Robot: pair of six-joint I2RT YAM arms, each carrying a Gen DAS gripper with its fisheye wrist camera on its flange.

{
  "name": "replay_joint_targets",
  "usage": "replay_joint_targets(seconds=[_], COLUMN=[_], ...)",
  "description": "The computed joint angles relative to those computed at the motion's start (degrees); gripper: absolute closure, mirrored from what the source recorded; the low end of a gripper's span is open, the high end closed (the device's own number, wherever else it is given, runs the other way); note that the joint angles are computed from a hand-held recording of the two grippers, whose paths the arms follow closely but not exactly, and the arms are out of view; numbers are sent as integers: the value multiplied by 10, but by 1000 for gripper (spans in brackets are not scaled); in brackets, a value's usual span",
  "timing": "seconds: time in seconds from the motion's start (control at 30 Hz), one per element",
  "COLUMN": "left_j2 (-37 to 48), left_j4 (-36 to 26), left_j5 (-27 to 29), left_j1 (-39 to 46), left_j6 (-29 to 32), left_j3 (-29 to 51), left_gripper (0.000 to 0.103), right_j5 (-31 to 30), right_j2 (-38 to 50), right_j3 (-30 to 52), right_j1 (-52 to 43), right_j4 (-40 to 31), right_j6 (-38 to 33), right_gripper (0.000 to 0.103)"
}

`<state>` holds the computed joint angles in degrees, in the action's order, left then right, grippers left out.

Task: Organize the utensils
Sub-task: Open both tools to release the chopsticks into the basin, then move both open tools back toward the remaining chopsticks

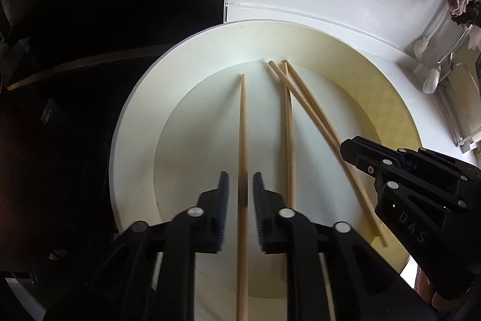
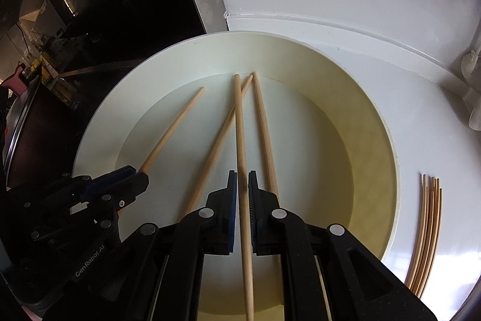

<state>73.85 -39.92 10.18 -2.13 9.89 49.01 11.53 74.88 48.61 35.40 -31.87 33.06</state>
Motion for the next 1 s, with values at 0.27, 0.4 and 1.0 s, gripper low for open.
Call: replay_joint_targets(seconds=[0.27,0.4,1.0], left_j2=[-67,-103,-286], left_j4=[-15,-35,-175], left_j5=[-11,-11,-89], left_j1=[19,28,-88], left_j6=[-9,-20,-126], left_j3=[-2,-5,-15], left_gripper=[22,16,11], right_j5=[23,38,106], right_j2=[-56,-98,-331], right_j3=[-13,-26,-71], right_j1=[13,36,139], right_j4=[-22,-49,-235], right_j6=[13,29,116], right_gripper=[74,66,55])
